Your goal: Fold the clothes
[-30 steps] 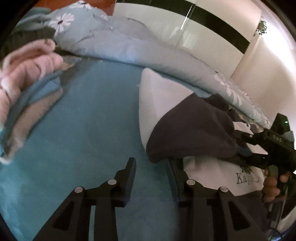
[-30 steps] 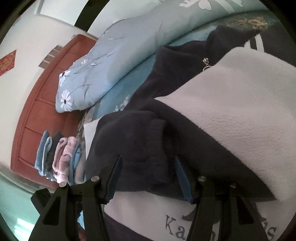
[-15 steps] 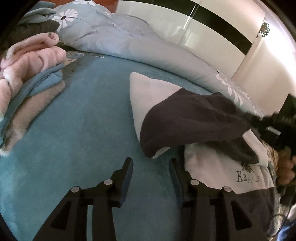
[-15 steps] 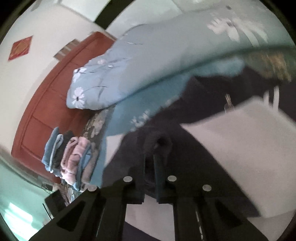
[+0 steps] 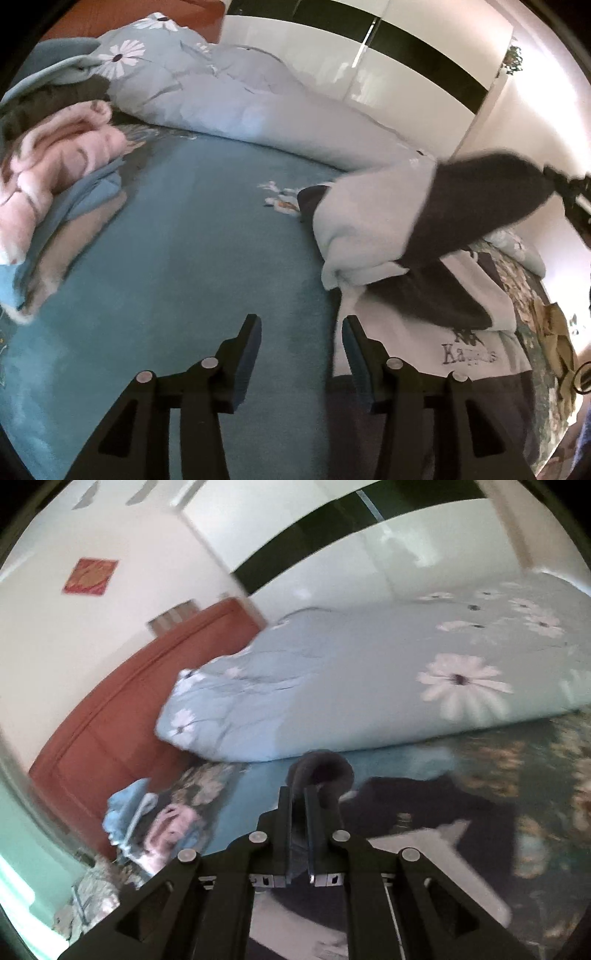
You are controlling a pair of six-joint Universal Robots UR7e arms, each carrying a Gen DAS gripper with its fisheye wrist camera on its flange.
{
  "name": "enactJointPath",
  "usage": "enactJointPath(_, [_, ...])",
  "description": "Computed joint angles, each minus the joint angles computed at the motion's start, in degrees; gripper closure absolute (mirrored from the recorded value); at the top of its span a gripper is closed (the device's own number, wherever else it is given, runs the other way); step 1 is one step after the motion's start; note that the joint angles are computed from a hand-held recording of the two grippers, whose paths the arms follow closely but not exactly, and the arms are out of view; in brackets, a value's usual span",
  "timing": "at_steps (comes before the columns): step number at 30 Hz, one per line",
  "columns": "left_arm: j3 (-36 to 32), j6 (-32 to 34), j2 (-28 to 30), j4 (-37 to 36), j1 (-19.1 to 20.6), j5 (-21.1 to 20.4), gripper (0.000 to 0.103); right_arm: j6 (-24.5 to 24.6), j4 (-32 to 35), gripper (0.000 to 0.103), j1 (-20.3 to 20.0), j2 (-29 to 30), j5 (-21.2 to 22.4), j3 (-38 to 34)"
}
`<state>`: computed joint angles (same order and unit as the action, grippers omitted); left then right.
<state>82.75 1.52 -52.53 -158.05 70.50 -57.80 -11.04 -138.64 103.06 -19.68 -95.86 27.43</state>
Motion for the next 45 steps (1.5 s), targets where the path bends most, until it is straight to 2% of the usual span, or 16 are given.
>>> enactJointPath(4, [-2.2,0.2,1.6,1.9,0.1,-0.9,0.052,2.6,-3.5,0.099,-3.2,-5.3,-5.0,9.8])
enactJointPath(6, [-3.1,0.2,2.3,2.9,0.1,-1.2,0.052,5.7,-4.1,0.099,-5.2,-6.7,-7.9,13.8])
enactJointPath(9, [-4.1,0.9,3.1,3.9,-0.1,-0.9,0.052,9.1,-4.4,0.099,-7.5,-8.3,-9.3,17.6])
enactJointPath(12, [-4.9,1.2,3.6,4.2,-0.3,-0.7,0.052,10.8,-5.8,0.099,-9.1,-10.4,-7.8,21.8])
enactJointPath(17, [-5.5,-0.3,4.2,3.8,-0.1,-1.4,0.05,8.6,-7.3,0.098,-9.2,-11.4,-3.2,24.0])
enactJointPath(18, [-5.7,-0.4,4.4,4.0,-0.2,-1.6,0.05,8.5,-6.1,0.092,-9.1,-10.8,-2.4,23.1])
enactJointPath(19, [-5.9,-0.5,4.6,4.2,-0.2,-1.7,0.05,8.4,-4.9,0.075,-9.0,-10.1,-1.7,22.2])
enactJointPath(21, [-5.9,-0.2,4.8,4.4,-0.4,-1.6,0.05,7.4,-2.8,0.053,-8.4,-8.6,-3.6,20.5])
enactJointPath(27, [-5.3,-1.3,4.7,5.2,-0.4,-1.2,0.048,9.2,0.3,0.053,-9.0,-5.8,-2.5,17.3])
enactJointPath(30, [-4.3,-1.4,4.0,4.6,-0.4,-0.9,0.048,8.6,0.3,0.053,-8.8,-5.0,-1.8,16.5])
enactJointPath(32, [-3.8,-1.5,3.6,4.4,-0.4,-0.6,0.048,9.1,-0.1,0.062,-8.7,-4.7,-0.7,16.0])
enactJointPath(33, [-3.6,-1.6,3.4,4.2,-0.3,-0.5,0.048,9.5,-0.2,0.078,-8.7,-4.5,0.1,15.6])
enactJointPath(34, [-3.4,-1.8,3.3,4.1,-0.2,-0.5,0.048,10.2,0.3,0.081,-8.7,-4.2,0.5,15.0])
enactJointPath(39, [-2.8,-1.8,2.6,3.6,0.0,-0.6,0.048,9.0,0.3,0.085,-7.4,-3.5,-2.3,13.0])
enactJointPath(42, [-2.4,-1.3,2.3,3.2,-0.1,-0.6,0.048,6.5,-3.6,0.085,-6.6,-4.2,-1.3,13.0])
enactJointPath(45, [-2.0,-1.2,2.0,2.8,0.0,-0.8,0.048,4.3,-6.7,0.085,-6.1,-5.0,-3.0,13.3])
